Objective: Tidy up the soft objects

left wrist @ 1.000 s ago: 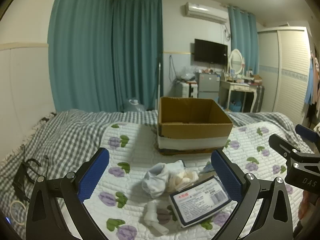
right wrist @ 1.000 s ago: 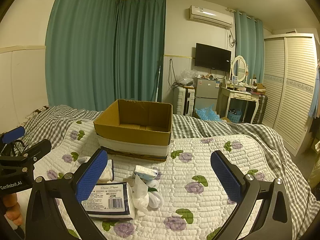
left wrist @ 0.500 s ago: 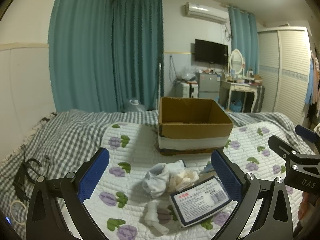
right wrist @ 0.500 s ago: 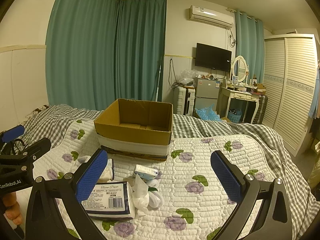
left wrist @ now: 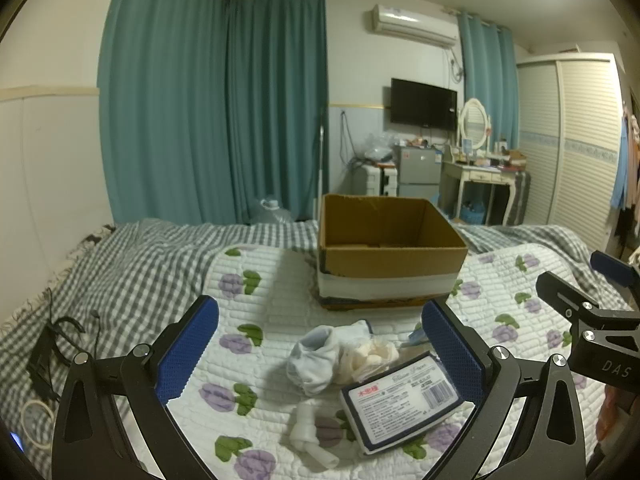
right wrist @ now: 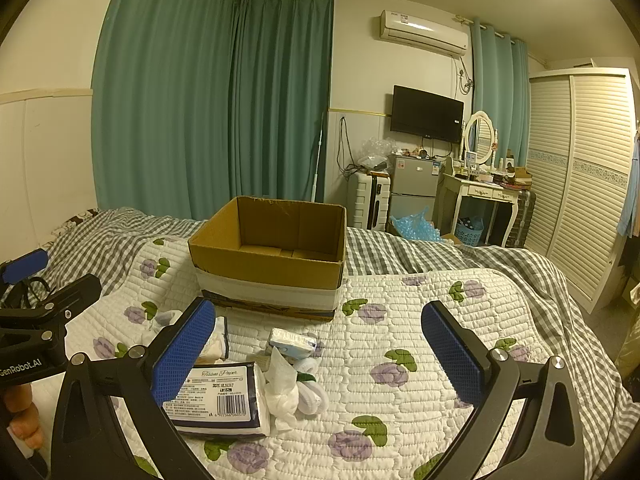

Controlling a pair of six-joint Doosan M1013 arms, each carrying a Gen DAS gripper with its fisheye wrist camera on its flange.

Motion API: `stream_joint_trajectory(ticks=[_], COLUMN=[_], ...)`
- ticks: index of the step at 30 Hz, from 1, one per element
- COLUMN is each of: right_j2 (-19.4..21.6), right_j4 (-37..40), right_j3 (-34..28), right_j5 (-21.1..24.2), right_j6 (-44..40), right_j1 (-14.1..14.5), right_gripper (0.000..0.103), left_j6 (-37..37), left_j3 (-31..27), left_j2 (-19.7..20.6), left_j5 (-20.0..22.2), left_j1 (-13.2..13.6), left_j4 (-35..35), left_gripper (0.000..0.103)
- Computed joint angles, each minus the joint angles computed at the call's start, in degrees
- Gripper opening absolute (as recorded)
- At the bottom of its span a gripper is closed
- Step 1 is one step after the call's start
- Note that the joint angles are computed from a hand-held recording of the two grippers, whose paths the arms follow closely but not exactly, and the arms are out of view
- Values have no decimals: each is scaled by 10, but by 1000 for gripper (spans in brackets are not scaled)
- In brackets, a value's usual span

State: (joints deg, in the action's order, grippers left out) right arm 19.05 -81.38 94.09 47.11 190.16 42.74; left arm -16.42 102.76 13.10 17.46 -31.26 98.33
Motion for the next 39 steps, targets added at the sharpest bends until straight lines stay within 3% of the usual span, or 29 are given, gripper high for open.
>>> stream_joint_trajectory(ticks=[39], right_j2=[-1], right_j4=[6], right_j3=[-1], right_j5=[-3], right_j6=[-11], right_j1=[-1], right_gripper=[103], left_j6=[1], left_j3=[2], left_j2=[-10], left_j5=[11], left_j1=[-2], left_j4=[4], left_gripper=[103])
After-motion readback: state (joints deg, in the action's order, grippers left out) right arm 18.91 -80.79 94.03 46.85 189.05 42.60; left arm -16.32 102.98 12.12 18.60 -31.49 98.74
